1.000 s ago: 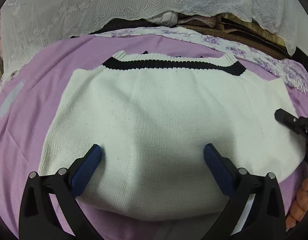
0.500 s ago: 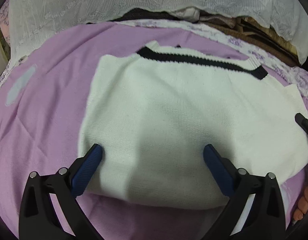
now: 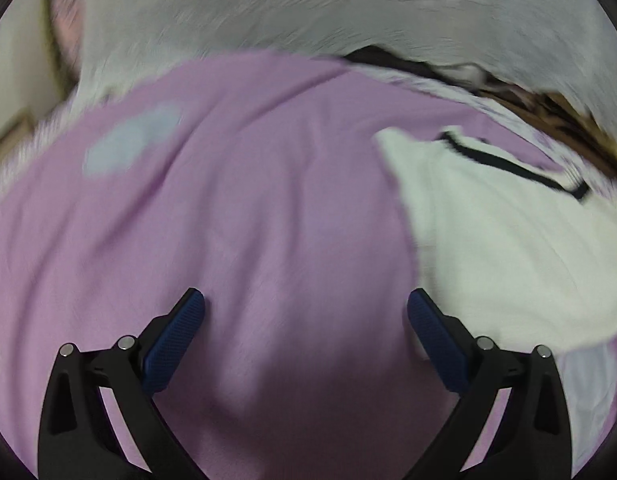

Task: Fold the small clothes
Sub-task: 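Grasp the side edge of the folded sweater with the right gripper, then lift the held edge and fold it over the sweater with the right gripper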

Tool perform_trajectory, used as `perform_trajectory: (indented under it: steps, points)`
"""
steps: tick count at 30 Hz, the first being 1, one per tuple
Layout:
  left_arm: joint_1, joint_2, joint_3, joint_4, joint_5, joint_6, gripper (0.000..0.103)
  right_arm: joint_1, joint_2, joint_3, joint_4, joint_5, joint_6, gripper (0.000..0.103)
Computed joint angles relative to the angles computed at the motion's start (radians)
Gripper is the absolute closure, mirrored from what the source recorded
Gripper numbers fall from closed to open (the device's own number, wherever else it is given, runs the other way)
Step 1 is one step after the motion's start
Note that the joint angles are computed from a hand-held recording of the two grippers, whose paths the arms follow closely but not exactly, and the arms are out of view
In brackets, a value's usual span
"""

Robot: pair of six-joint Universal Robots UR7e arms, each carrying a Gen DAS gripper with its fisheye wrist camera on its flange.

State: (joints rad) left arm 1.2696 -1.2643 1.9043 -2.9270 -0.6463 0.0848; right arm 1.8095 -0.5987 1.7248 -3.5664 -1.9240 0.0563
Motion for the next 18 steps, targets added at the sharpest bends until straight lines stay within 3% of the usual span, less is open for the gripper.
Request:
perform_trajectory:
  steps: [2,8,18]
  points:
    - [-0.006,0.002,-0.004,0.015,0.003,-0.013,0.005,0.014,0.005,-0.011,0.004,-0.015,-0.001,0.081]
    - [-0.036,0.015,0.044,-0.138,-0.017,0.14,0.005,0.051,0.021,-0.045,0.028,-0.051,-0.012,0.081]
    - [0.011,0.012,-0.023,0.058,-0.127,-0.019,0.004,0.104,0.048,-0.111,0.088,-0.105,0.004,0.082]
